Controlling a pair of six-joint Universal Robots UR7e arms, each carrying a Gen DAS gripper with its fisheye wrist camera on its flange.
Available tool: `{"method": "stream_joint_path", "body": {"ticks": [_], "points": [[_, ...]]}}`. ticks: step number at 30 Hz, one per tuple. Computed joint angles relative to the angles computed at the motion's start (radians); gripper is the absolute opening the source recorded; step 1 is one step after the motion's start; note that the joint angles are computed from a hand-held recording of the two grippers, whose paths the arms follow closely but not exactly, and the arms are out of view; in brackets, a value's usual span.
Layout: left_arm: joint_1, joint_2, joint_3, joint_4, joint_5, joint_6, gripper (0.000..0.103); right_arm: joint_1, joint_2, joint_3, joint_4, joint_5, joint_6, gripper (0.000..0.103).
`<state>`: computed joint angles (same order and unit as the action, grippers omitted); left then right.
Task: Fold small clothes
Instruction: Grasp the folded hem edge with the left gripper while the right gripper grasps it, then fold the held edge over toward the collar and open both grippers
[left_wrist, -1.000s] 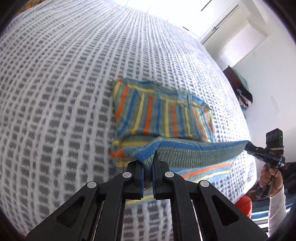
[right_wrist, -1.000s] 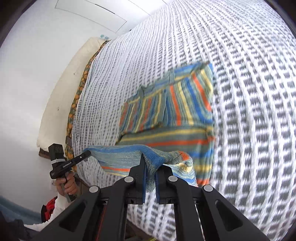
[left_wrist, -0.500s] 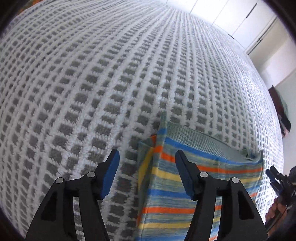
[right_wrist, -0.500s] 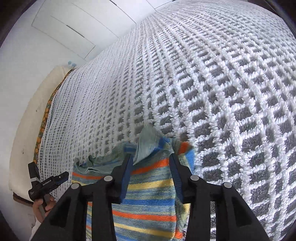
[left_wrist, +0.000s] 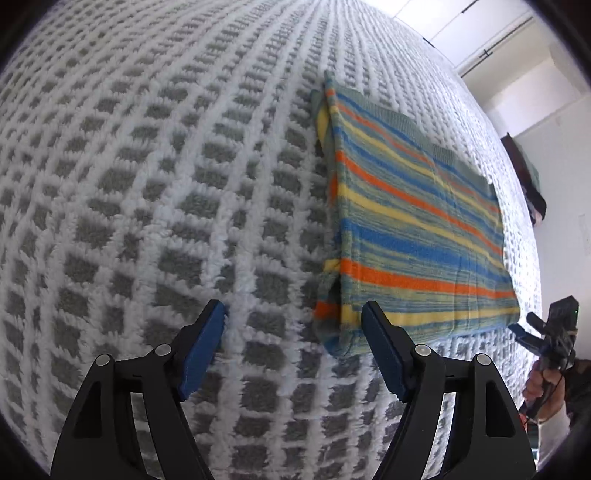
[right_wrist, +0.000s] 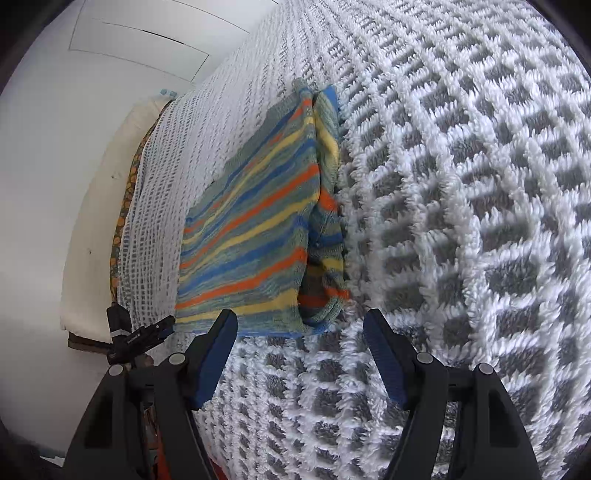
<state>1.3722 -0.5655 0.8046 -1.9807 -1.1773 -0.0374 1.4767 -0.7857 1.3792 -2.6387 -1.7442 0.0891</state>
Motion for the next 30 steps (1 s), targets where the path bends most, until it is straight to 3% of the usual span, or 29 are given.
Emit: {"method": "stream_joint_path", "body": {"ticks": [2,3,4,5,6,7,11,15,18,22,25,27,28,30], "points": [[-0.001,0.063,-0.096,0.08,-0.021,-0.015,0.078,-0.011,0.033,-0.029,0.006,0.019,0.029,0.071],[-0.008,0.085,-0.122,0.107,0.005,-0.024,0.078,-0.013,0.052,-0.05,0.011,0.001,0.064,0.07],[-0.021,0.092,-0.112,0.098,0.056,-0.026,0.069,-0.013,0.069,-0.064,0.0,-0.014,0.088,0.07],[-0.031,0.098,-0.104,0.084,0.099,-0.017,0.035,-0.014,0.085,-0.082,-0.009,-0.006,0.078,0.056],[-0.035,0.108,-0.122,0.101,0.101,-0.019,0.011,-0.008,0.101,-0.109,0.011,-0.014,0.043,0.016],[-0.033,0.116,-0.15,0.133,0.076,-0.043,0.004,0.004,0.114,-0.134,0.039,-0.052,0.02,0.01],[-0.04,0.067,-0.122,0.127,0.035,-0.038,0.003,0.026,0.087,-0.104,0.016,-0.042,0.035,0.009],[-0.036,-0.033,-0.028,0.174,-0.03,-0.054,0.003,0.049,-0.009,-0.006,0.049,0.0,0.022,0.009],[-0.03,-0.137,0.11,0.197,-0.081,-0.071,0.004,0.062,-0.084,0.109,0.053,0.01,0.046,0.009],[-0.022,-0.282,0.351,0.187,-0.093,-0.112,0.004,0.059,-0.19,0.324,-0.018,0.022,0.11,0.009],[-0.024,-0.346,0.493,0.133,-0.041,-0.126,0.004,0.057,-0.24,0.464,-0.068,-0.019,0.144,0.009],[-0.042,-0.367,0.554,0.069,0.009,-0.11,0.007,0.064,-0.236,0.507,-0.093,-0.086,0.156,0.01],[-0.066,-0.38,0.589,0.035,0.064,-0.09,0.013,0.069,-0.231,0.525,-0.128,-0.112,0.16,0.011],[-0.114,-0.402,0.64,-0.02,0.186,-0.047,0.021,0.085,-0.221,0.525,-0.165,-0.159,0.173,0.022]]}}
